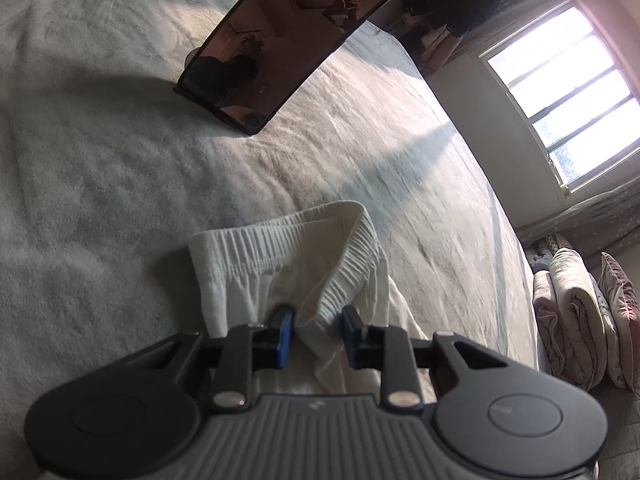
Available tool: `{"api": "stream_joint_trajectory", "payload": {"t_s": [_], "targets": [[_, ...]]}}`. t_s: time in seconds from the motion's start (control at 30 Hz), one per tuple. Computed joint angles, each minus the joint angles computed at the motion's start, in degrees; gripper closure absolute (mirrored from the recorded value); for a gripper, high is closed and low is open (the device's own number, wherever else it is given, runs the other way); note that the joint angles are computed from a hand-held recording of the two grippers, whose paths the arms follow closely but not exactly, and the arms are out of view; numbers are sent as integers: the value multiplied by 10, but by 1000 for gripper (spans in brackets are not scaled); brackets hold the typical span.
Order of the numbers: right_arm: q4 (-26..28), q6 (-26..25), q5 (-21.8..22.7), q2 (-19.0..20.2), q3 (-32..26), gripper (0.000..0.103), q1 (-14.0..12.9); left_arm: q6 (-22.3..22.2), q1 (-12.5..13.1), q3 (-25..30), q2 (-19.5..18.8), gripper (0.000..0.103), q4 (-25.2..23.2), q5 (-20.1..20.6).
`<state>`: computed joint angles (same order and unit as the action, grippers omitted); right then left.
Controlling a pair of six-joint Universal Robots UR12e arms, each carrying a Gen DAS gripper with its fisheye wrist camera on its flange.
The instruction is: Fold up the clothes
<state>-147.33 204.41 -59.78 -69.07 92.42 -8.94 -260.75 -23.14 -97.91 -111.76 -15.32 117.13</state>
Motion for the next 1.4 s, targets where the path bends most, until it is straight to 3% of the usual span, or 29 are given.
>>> {"api": "stream_joint_trajectory", "payload": {"t_s": [0.1, 0.27, 0.33, 0.4, 0.53, 0.73, 0.83, 1.1, 1.4], "targets": [[-31, 36, 10, 12, 0, 56, 0, -5, -1, -1, 1, 95, 1, 6], [-117, 62, 16, 33, 2, 58, 2, 22, -4, -3, 5, 98, 6, 28], [-144, 81, 18, 40, 3, 69, 0, 32, -2, -7, 9, 98, 15, 31], [-146, 88, 19, 41, 4, 91, -3, 42, 3, -15, 14, 98, 29, 15], [-168, 102, 21, 35, 10, 94, -7, 67, 19, -33, 25, 98, 63, -27], [-209, 69, 6, 11, 21, 95, 0, 93, 44, -67, 45, 98, 109, -99], [-210, 56, -6, -5, 31, 95, 2, 100, 57, -85, 55, 98, 130, -138], [-179, -5, -32, -47, 53, 95, 6, 132, 75, -117, 73, 98, 180, -195], [-136, -99, -43, -89, 85, 95, 5, 167, 85, -126, 84, 98, 136, -220]]}}
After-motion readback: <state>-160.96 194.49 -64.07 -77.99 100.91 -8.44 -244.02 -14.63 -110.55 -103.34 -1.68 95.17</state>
